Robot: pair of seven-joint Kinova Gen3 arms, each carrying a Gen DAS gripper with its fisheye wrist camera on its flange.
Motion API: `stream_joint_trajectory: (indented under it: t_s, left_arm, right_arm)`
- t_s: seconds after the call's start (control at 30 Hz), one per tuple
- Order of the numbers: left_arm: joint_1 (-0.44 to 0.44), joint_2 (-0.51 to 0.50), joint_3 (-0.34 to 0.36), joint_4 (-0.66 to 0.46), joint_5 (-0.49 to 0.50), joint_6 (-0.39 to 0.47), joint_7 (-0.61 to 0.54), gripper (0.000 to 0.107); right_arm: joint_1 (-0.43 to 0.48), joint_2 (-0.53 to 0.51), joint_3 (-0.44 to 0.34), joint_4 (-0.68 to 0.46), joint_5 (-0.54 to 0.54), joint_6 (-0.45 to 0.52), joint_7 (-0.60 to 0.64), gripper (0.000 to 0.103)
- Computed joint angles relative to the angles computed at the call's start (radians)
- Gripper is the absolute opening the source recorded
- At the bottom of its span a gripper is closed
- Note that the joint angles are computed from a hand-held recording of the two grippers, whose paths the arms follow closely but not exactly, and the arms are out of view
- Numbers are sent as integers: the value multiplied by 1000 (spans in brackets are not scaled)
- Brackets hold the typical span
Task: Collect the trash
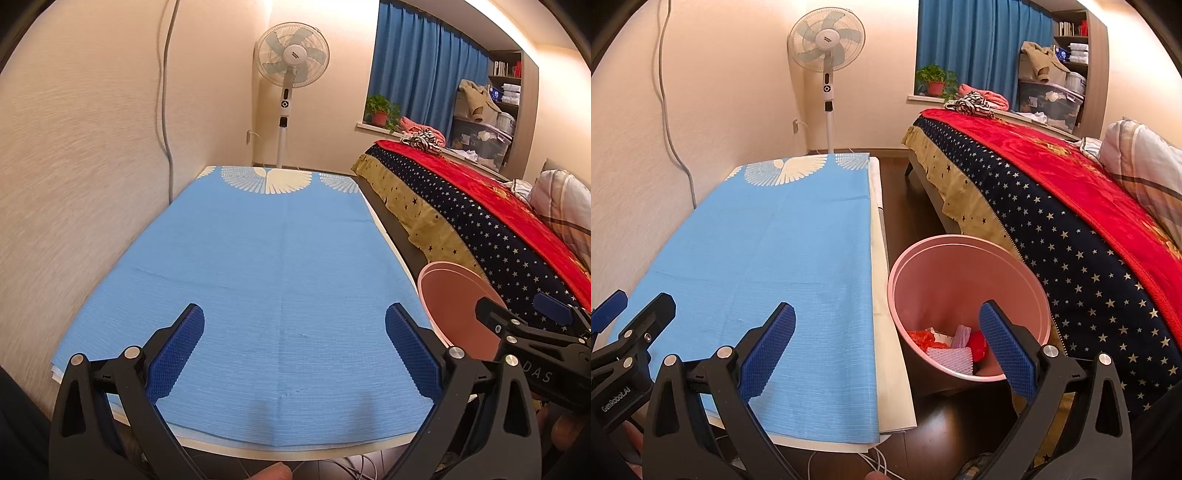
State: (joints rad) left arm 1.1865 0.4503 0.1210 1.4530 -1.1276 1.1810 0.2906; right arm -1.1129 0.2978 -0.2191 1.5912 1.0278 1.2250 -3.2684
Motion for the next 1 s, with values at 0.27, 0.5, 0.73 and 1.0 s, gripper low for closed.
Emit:
stream_joint_trajectory:
  t_s: [0.27,0.5,0.73,1.0]
  left_arm:
    - [3,4,-1,0,-1,1,0,95]
    - [2,3,-1,0,0,0,-2,95]
    - [4,4,-1,0,-1,-1,-9,95]
    - [-1,4,-2,-8,8,12,-17,95]
  right_arm:
    - [1,-1,-1,4,-1,-3,-3,98]
    - [0,-1,-2,5,0,-2,-4,98]
    - [1,-1,-2,4,-1,-2,-2,98]
    - [3,-2,-2,5,-1,-5,-2,98]
